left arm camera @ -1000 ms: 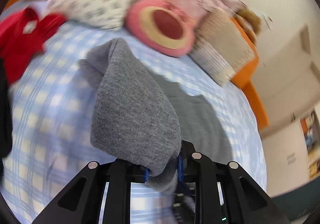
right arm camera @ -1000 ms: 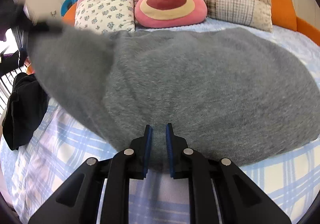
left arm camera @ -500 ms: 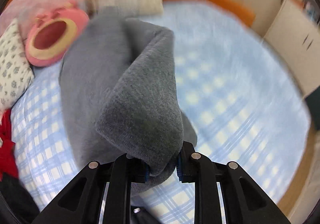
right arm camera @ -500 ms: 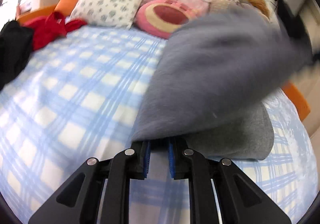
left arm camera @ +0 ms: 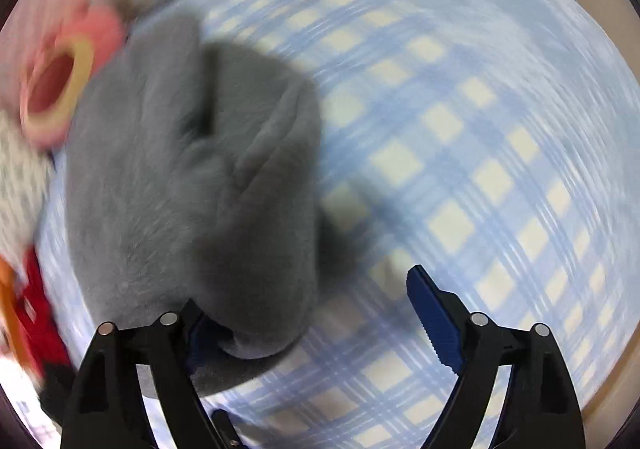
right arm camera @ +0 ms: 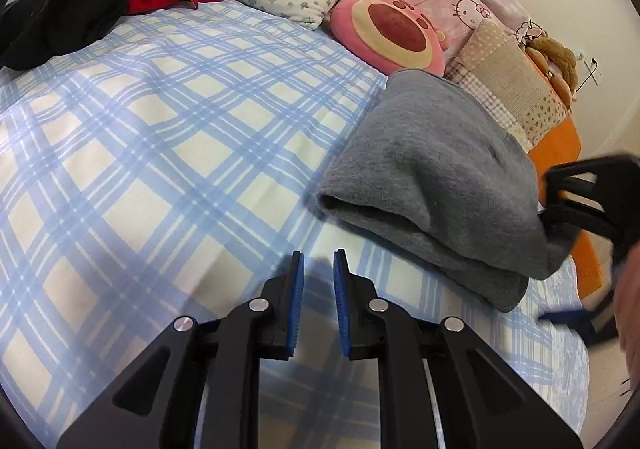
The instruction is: Fold large clothes
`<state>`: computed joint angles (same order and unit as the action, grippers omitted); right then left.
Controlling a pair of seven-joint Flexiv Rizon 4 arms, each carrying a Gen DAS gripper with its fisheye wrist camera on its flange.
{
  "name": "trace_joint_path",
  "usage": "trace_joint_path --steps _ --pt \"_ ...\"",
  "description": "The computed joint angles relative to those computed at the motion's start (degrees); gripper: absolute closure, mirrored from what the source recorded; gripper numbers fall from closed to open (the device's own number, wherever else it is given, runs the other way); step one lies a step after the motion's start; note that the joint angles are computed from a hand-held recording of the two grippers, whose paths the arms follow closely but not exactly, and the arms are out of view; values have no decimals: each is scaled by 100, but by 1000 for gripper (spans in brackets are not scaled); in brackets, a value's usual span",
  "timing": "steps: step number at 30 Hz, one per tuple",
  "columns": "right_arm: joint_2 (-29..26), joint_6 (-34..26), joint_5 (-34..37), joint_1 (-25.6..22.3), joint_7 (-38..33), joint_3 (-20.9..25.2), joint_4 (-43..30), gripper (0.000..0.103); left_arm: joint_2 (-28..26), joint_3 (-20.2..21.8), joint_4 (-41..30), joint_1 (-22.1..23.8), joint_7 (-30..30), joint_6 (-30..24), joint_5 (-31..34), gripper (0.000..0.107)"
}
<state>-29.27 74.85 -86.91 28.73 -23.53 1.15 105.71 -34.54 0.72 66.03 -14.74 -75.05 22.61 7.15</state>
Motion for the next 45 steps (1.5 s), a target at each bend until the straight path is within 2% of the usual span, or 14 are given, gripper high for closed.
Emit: trace_joint_path --steps 4,8,13,18,20,21,23,25,27,30,33,39,42,45 --pt "32 216 -98 -113 98 1 43 87 600 -304 597 364 458 646 -762 20" --pt "113 426 -384 -330 489 -12 104 87 1261 -376 1241 974 697 1848 -1874 13" --pt "280 959 -478 -914 1288 -6 151 87 1329 -202 1532 1529 379 2694 -2620 13" --pt "382 1972 46 -1640 2192 -112 -18 86 1321 -375 2694 1797 834 3990 -3244 13" --pt "308 2186 290 -2194 2390 275 -248 86 1189 -478 3038 1730 960 4628 -3305 13" --pt "220 2067 687 -2540 2029 742 -315 85 1112 -538 3199 1711 1026 4855 -3327 13" --pt "-4 1718 2391 -2994 445 1675 -488 85 822 -457 3194 1555 900 4746 -3082 16" --pt "-308 1305 3281 -3358 -607 2459 -891 85 675 -365 3393 1412 832 5372 -2785 18" --pt "-597 928 3509 -3517 -1161 2892 -1363 85 620 -849 3793 1699 1123 6325 -2907 18" --pt "-1399 153 3019 -3959 -1527 4010 -2294 85 585 -1822 4111 2452 1515 6752 -3226 18" --pt "-2346 -985 3198 -3779 -2562 5008 -3598 85 535 -1935 4223 2531 1659 7097 -3013 18" --pt "-3487 -3323 4388 -2513 -3904 5265 -6398 86 352 -2846 4372 3346 1540 7456 -2633 17" --pt "-3700 -4156 5223 -1825 -4168 4114 -7461 89 251 -3255 4421 3723 1424 7542 -2392 17" --pt "-4025 -4617 5373 -1602 -4070 3681 -7904 90 174 -3507 4444 3963 1295 7567 -2140 16"
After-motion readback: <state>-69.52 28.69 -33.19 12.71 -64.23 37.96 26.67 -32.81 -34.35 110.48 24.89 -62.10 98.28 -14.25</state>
